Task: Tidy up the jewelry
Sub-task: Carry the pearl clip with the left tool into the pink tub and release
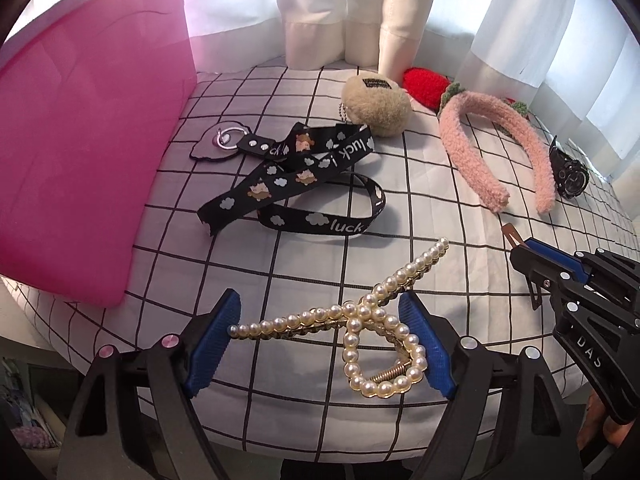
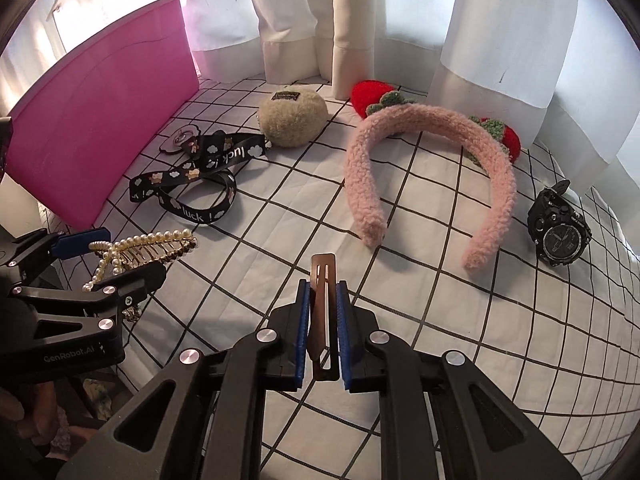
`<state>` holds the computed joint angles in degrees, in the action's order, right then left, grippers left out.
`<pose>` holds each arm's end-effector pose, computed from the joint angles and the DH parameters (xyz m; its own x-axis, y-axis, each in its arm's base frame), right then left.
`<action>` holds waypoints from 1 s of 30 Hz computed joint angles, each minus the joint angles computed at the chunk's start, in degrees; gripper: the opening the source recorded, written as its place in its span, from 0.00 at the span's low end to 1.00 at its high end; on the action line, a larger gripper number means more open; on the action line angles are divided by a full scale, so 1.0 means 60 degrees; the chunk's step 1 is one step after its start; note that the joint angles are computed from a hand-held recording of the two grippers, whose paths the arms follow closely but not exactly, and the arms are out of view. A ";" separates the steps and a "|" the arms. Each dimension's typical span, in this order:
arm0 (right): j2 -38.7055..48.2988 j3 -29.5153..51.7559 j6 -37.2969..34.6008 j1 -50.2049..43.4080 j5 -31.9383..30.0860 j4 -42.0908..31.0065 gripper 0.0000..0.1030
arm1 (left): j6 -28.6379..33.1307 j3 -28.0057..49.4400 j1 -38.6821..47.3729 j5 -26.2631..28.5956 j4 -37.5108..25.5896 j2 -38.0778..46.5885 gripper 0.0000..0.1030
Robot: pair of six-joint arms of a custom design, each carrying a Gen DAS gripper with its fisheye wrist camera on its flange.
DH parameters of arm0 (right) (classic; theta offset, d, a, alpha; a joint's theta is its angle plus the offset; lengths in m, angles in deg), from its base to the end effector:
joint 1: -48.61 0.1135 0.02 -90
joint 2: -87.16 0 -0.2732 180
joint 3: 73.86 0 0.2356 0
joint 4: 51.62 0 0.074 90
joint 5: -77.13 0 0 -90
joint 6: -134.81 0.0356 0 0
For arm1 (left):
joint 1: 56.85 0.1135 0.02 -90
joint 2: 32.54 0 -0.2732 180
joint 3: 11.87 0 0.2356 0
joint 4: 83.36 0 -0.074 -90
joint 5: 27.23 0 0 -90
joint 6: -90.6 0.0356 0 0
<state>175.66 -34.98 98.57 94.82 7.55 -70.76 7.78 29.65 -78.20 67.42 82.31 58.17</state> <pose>0.1504 0.1389 0.1071 -0.8564 0.1989 -0.4765 0.1720 0.9800 0.0999 0.2096 -0.0850 0.1104 -0.7776 0.4377 -0.4515 0.4976 0.8672 -0.0163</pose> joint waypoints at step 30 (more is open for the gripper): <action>0.5505 1.5069 -0.5458 -0.1468 -0.1720 -0.5475 0.13 | 0.1133 0.9126 0.5673 0.0952 -0.5360 0.1282 0.77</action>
